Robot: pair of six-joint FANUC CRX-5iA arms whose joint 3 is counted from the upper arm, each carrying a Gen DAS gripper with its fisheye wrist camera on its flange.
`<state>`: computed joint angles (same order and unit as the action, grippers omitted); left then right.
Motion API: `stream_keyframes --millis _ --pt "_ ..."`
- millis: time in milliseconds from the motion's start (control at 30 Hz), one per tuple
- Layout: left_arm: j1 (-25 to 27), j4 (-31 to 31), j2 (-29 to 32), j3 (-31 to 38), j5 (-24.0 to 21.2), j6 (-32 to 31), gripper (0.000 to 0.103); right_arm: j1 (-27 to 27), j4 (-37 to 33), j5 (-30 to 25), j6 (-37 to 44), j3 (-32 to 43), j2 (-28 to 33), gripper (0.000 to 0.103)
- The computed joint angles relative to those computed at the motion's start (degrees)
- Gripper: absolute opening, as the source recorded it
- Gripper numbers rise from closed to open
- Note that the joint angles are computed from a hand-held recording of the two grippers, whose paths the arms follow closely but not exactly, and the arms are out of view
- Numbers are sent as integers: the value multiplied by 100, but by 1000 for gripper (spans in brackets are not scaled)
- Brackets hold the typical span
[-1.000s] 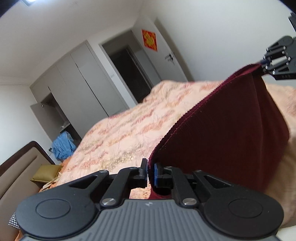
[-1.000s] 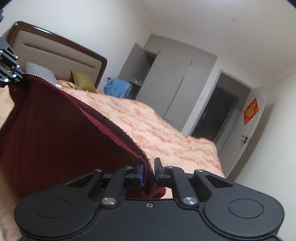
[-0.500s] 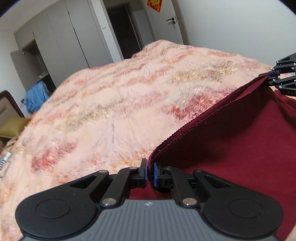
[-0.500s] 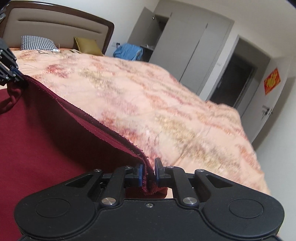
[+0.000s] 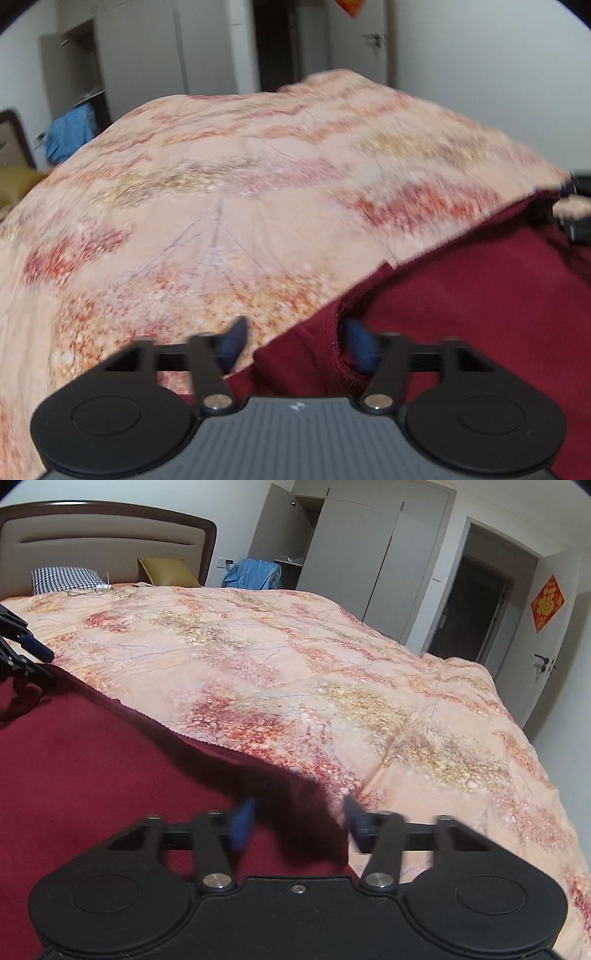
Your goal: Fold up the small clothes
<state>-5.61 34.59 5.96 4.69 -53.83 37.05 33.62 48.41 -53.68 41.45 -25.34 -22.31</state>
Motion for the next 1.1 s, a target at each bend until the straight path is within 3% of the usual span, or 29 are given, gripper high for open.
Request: stream_keyframes --millis 100,167,400,533,600,733,900,1100 --pt "195 658 -43 -171 -112 -79 89 52 -173 49 -262 -6 -176 95" --pt "277 814 -172 -335 -75 -18 92 199 -41 32 -559 -141 -353 102" --pt "393 1545 -1109 -1710 209 -779 100 1154 687 -743 -1509 -700 -804 102" --pt "277 1417 -1467 -2225 537 -1062 100 1596 1159 -1190 -2085 -1060 -886 102" --pt "164 965 -1522 -2234 865 -771 100 1687 1246 -1355 -2287 -1167 -861 102" --pt "115 28 -1437 -1985 1461 571 97 1766 1065 -1463 -2712 -1300 -905 102" --pt "329 -411 -1438 -1948 1851 1349 97 1796 1181 -1343 -3196 -1576 -1092 102" --pt "552 379 -1437 -2319 1909 998 100 1795 1313 -1324 -3278 -1655 -1086 102"
